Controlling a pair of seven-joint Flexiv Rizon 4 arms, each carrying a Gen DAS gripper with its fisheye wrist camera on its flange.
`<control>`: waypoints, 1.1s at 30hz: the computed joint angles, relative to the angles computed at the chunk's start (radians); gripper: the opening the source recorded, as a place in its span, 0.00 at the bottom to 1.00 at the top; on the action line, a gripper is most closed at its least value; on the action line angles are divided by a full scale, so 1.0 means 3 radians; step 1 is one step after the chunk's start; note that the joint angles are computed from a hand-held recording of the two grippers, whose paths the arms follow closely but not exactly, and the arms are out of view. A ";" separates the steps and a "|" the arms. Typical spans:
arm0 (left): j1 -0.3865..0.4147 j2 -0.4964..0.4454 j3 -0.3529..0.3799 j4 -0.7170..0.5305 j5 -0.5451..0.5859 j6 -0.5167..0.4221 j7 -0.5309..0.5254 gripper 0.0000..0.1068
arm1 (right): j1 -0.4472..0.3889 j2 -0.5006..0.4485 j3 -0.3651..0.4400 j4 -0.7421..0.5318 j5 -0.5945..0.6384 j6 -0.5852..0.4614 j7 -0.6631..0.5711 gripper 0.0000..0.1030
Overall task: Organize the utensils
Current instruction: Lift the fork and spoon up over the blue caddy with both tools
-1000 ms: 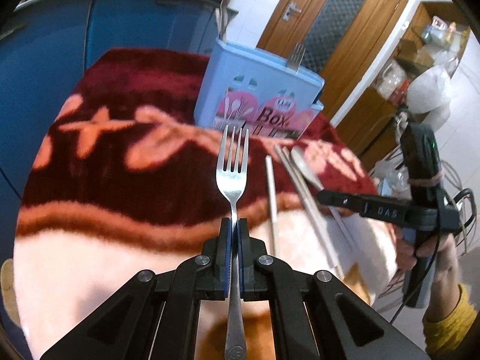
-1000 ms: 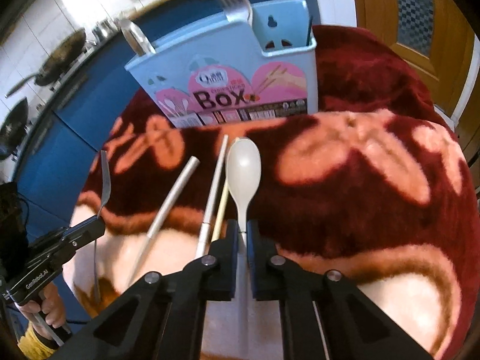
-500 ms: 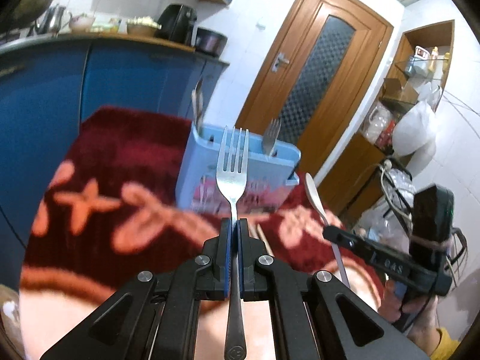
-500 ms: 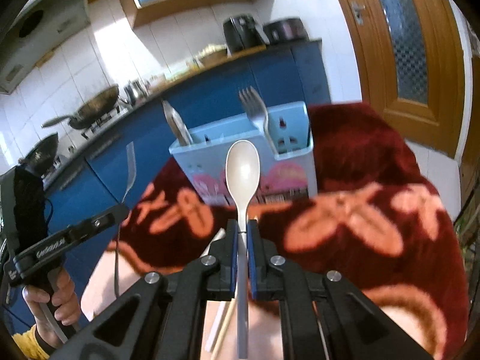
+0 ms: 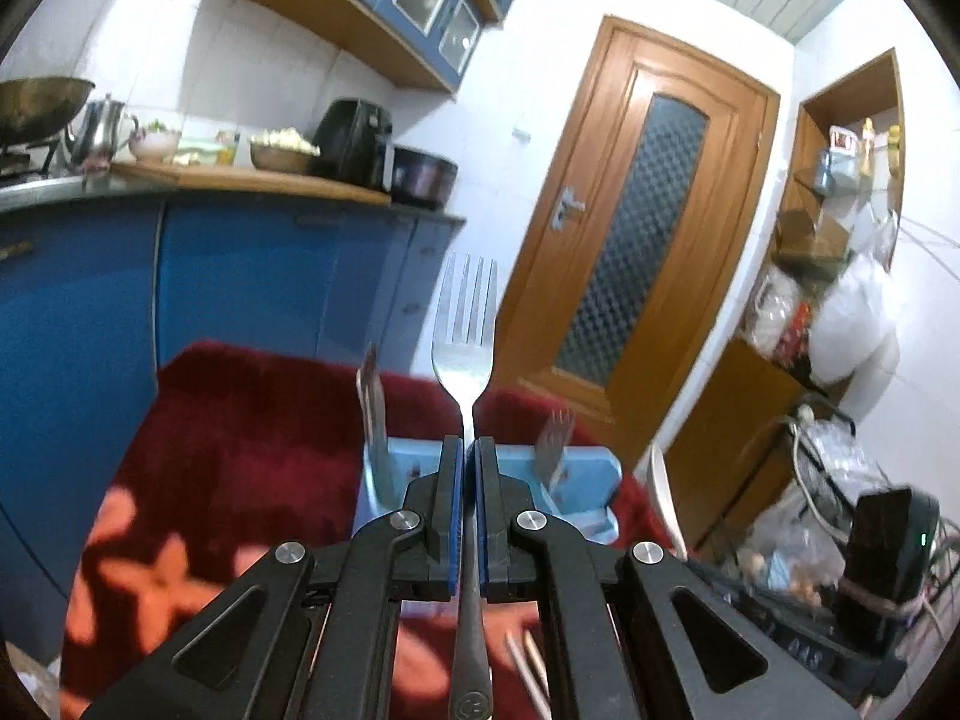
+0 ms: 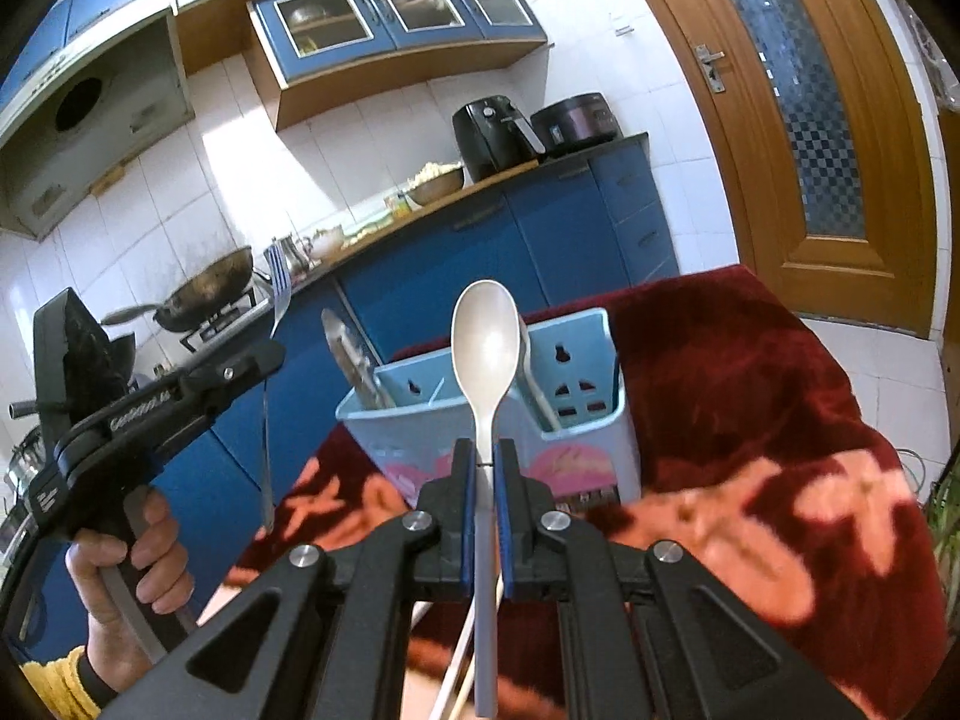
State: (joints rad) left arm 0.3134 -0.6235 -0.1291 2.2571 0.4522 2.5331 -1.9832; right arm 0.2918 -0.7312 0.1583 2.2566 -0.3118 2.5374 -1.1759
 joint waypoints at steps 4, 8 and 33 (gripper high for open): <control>-0.0126 -0.0055 0.0043 -0.0186 -0.0247 0.0099 0.0067 0.03 | -0.0002 -0.0059 -0.0018 -0.0127 0.0001 0.0053 -0.0012 0.08; -0.0281 -0.0156 0.0104 -0.0373 -0.0506 0.0191 0.0197 0.03 | -0.0006 -0.0117 -0.0043 -0.0272 -0.0024 0.0077 -0.0016 0.08; -0.0565 -0.0778 0.0146 -0.0771 -0.1170 0.0588 0.0644 0.03 | 0.0511 -0.0770 -0.0409 -0.1570 0.0796 0.0031 -0.0293 0.08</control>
State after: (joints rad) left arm 0.1438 -0.8568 -0.0851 2.0258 0.1011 2.7096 -1.7899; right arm 0.4451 -0.9621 0.0356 1.7856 -0.0731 2.5466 -1.2638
